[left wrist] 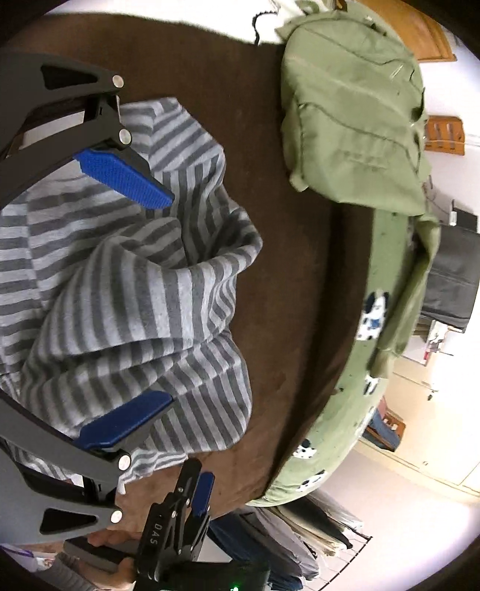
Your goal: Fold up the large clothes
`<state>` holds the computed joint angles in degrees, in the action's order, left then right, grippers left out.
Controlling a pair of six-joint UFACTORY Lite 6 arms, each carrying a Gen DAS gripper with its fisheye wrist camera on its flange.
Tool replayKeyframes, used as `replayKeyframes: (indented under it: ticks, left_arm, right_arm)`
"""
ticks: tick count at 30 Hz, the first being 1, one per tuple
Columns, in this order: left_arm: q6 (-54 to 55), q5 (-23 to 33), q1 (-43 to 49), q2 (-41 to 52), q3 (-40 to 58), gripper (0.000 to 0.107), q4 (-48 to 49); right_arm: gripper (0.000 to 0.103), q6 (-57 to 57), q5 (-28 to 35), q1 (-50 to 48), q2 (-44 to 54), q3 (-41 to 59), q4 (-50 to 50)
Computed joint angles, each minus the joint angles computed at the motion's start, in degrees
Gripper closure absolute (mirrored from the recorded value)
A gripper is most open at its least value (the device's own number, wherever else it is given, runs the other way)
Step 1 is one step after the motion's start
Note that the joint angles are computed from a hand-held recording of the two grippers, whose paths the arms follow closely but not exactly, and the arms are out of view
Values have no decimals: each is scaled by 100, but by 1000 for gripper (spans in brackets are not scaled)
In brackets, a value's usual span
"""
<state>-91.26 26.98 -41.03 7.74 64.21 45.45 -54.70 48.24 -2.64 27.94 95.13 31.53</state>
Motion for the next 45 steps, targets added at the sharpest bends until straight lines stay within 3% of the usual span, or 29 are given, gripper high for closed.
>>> replayKeyframes:
  ticks: [10, 11, 12, 14, 15, 16, 18, 22, 29, 34, 37, 41, 44, 45]
  left_arm:
    - [1532, -661, 345, 640, 314, 10, -1371]
    - [1646, -665, 358, 705, 367, 11, -1487]
    - [1743, -717, 374, 762, 397, 12, -1587]
    - [1837, -833, 390, 818, 402, 27, -1699]
    - [2039, -808, 407, 911, 483, 46, -1908]
    - [2100, -768, 413, 971, 525, 61, -1979]
    - [2293, -707, 423, 1108, 586, 79, -2219]
    - [2157, -708, 388, 1110, 427, 94, -2093]
    - [2326, -624, 553, 309, -256, 95, -2376]
    - [3330, -722, 789, -142, -813, 94, -3526]
    - [3494, -1067, 745, -113, -1211, 92, -3926]
    - [2563, -1510, 547, 51, -1580, 85, -3300]
    - [1937, -1214, 376, 85, -1409, 66, -2585]
    - [1577, -813, 225, 78, -1246, 46, -2162]
  right_arm:
    - [47, 314, -143, 386, 586, 220, -359]
    - [49, 361, -108, 393, 657, 288, -387]
    - [60, 455, -57, 410, 749, 393, -473]
    - [79, 653, 83, 432, 948, 617, -640]
    - [85, 686, 66, 428, 975, 611, -673]
    - [90, 664, -3, 427, 950, 539, -685]
    - [94, 600, -167, 423, 843, 319, -681]
    - [97, 504, -393, 336, 630, -20, -481]
    - [97, 509, 208, -59, 662, 430, -167]
    - [97, 305, 792, -352, 772, 744, -212]
    - [96, 204, 546, -410, 741, 261, -337]
    - [89, 190, -50, -366, 570, -456, -432]
    - [72, 185, -376, -275, 175, -873, -532]
    - [66, 217, -525, -257, -41, -1058, -591]
